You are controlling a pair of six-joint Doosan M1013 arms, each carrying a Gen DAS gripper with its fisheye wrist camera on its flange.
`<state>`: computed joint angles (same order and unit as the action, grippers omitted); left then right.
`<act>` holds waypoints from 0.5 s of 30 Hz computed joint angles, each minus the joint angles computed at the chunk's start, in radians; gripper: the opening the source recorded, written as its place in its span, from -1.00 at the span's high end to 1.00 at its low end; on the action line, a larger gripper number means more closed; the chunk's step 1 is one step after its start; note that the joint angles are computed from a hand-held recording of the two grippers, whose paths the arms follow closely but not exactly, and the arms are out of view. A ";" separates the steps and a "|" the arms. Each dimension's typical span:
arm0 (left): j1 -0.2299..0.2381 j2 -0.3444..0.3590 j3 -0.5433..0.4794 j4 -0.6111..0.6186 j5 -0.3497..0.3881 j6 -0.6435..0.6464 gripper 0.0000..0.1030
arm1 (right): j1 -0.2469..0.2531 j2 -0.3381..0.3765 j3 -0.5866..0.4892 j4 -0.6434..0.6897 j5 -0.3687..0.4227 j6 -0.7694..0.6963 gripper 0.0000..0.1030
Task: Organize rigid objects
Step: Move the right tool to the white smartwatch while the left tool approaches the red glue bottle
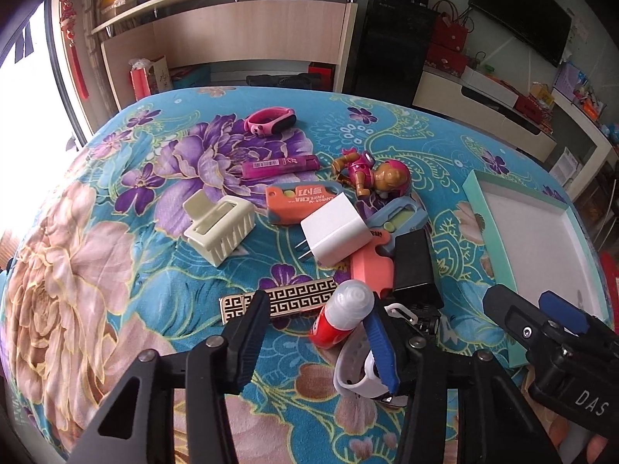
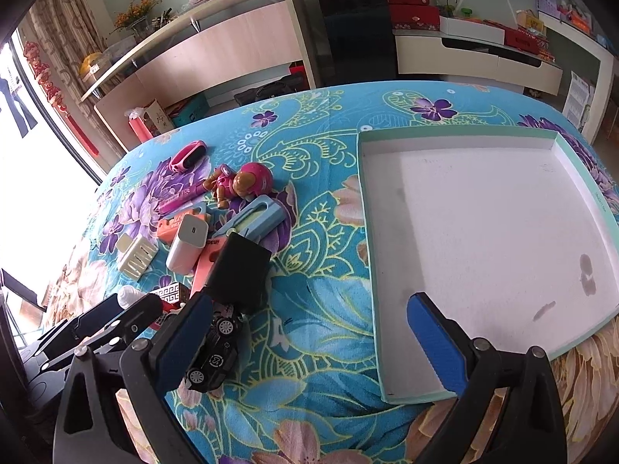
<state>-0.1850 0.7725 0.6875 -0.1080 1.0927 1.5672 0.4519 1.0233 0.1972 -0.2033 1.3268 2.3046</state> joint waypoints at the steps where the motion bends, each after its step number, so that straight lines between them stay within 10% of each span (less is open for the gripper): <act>1: -0.002 0.002 -0.002 0.000 0.004 0.007 0.02 | 0.000 0.002 -0.002 0.002 0.002 -0.001 -0.95; 6: -0.007 0.008 -0.009 -0.022 0.021 0.050 0.49 | -0.002 -0.004 0.011 0.011 -0.006 0.002 -0.95; 15: -0.006 0.010 -0.009 -0.020 0.022 0.044 0.54 | -0.001 -0.005 0.013 0.010 -0.009 0.003 -0.95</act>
<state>-0.1907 0.7825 0.6782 -0.1284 1.1149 1.6112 0.4512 1.0178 0.2107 -0.1938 1.3178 2.3075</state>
